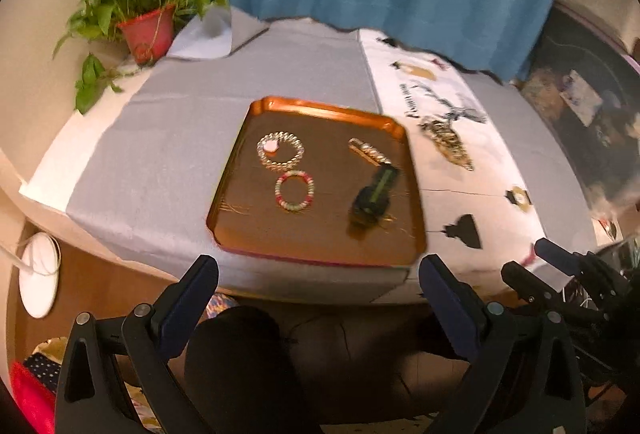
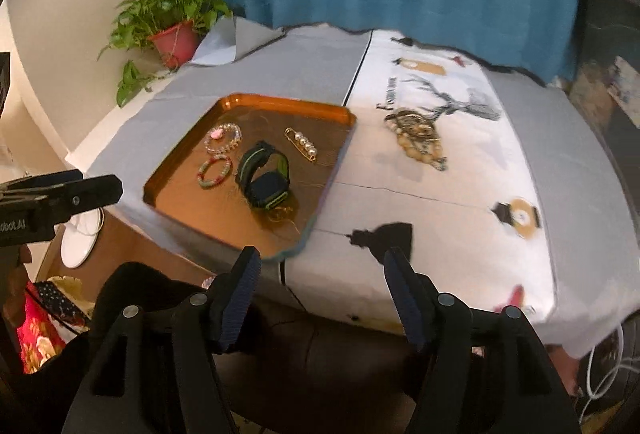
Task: Organize jewelry
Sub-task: 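Withdraw both open tools above the tray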
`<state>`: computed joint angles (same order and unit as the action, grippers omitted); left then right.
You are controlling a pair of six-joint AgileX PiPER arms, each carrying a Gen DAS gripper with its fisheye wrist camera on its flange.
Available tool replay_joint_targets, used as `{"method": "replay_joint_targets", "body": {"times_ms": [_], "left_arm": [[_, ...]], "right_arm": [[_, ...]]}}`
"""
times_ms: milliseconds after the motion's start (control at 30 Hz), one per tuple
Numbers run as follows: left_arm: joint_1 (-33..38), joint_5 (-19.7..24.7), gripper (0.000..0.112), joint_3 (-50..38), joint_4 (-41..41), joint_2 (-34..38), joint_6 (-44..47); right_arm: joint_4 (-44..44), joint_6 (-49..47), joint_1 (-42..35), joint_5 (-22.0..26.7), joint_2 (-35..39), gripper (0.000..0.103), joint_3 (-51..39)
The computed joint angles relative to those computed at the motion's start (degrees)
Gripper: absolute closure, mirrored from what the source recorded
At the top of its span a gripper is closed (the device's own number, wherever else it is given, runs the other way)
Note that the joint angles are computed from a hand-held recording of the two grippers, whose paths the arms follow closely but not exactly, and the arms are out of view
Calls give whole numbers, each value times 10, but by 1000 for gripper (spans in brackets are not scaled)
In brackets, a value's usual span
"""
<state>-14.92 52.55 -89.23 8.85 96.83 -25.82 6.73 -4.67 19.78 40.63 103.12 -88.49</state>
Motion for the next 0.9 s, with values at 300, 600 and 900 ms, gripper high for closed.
{"method": "replay_joint_targets", "body": {"times_ms": [300, 600, 900], "left_arm": [[-81, 11, 13, 60, 81, -88, -70], [-119, 26, 13, 83, 127, -129, -118], [-126, 30, 13, 83, 132, -127, -119]], "right_arm": [[21, -13, 17, -39, -131, 35, 131], [23, -11, 20, -53, -184, 35, 180], [20, -7, 20, -53, -189, 34, 186]]}}
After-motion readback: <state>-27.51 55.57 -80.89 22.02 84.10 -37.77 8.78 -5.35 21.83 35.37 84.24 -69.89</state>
